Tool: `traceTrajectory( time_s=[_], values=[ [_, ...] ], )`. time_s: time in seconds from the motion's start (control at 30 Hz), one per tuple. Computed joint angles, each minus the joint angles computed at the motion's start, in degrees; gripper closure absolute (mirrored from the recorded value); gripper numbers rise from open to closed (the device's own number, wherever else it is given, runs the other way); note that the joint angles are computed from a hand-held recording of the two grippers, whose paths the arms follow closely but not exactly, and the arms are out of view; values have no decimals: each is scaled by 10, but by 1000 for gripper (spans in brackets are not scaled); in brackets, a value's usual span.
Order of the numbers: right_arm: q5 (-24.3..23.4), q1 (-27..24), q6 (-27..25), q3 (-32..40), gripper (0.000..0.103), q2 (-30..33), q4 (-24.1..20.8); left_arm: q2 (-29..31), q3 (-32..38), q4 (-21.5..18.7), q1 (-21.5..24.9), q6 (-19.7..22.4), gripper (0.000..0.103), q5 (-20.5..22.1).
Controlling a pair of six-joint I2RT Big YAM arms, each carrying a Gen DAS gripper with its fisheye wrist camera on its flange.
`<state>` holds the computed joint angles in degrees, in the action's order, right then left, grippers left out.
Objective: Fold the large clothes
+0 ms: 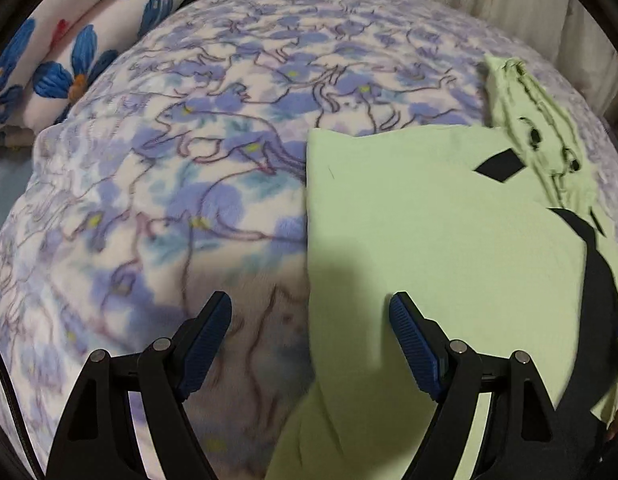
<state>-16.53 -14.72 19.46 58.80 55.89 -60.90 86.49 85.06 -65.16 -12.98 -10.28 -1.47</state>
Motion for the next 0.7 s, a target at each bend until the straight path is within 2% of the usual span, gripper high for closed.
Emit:
traceTrajectory(
  time_s=[0.13,0.17,0.2,0.23,0.27,0.37,0.43,0.53,0.63,0.7],
  values=[
    [24,23,-25,-9,46,-2,27,20,8,17,-1,-8,24,2],
    [30,27,-29,-10,55,-2,30,21,9,24,-2,-8,29,1],
    [47,37,-40,-9,66,-1,29,17,5,34,-3,-5,61,5],
    [46,40,-48,-7,75,0,27,17,6,37,-4,1,98,13],
    [47,44,-49,-8,78,-5,31,15,8,38,-9,-3,98,-4],
    [61,52,-50,-7,81,-29,56,-16,-12,95,-22,-1,101,-51],
    [70,53,-42,-6,81,-50,91,-35,-26,133,-28,2,102,-71],
    [100,60,-42,-3,81,-46,122,-44,-35,173,-34,6,102,-106],
    [135,69,-48,-1,80,-15,125,-25,-25,170,-36,0,102,-116],
    [154,71,-45,10,76,16,90,-14,-24,163,-40,-4,102,-120]
  ],
)
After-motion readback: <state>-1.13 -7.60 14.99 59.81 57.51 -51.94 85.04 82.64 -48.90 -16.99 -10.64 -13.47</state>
